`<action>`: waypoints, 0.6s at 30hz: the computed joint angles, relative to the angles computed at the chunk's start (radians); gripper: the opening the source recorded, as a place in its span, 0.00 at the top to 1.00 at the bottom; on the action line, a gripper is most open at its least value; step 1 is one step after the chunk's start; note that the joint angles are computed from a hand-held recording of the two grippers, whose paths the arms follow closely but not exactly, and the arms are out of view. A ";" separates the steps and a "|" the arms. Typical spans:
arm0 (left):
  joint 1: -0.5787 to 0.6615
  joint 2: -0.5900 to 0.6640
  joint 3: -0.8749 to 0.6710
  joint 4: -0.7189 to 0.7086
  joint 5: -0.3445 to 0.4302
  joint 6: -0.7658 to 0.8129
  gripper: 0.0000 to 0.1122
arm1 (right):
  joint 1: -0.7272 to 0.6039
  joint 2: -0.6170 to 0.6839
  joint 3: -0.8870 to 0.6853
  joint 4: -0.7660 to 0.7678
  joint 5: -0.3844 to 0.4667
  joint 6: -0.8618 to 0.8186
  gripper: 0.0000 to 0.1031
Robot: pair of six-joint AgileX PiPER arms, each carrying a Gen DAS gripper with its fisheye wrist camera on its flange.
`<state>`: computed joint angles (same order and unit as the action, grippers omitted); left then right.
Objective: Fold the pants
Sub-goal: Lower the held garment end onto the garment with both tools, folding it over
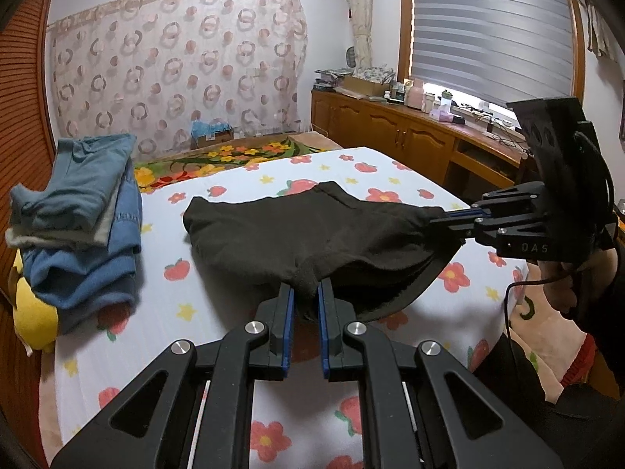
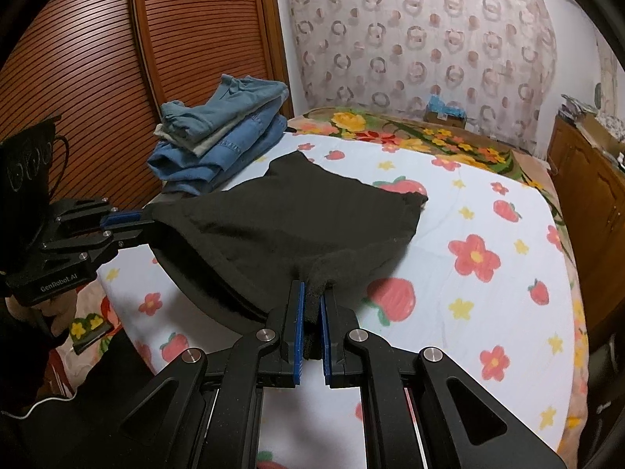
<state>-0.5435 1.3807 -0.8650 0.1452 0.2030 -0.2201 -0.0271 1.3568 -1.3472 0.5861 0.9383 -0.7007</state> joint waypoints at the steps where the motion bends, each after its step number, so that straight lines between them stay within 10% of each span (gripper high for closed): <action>1: 0.001 -0.007 0.010 -0.024 -0.005 0.017 0.90 | 0.000 -0.001 0.001 0.000 0.002 0.002 0.93; 18: -0.033 -0.077 0.070 -0.016 -0.015 -0.022 0.90 | -0.060 -0.052 0.078 0.098 0.016 -0.057 0.93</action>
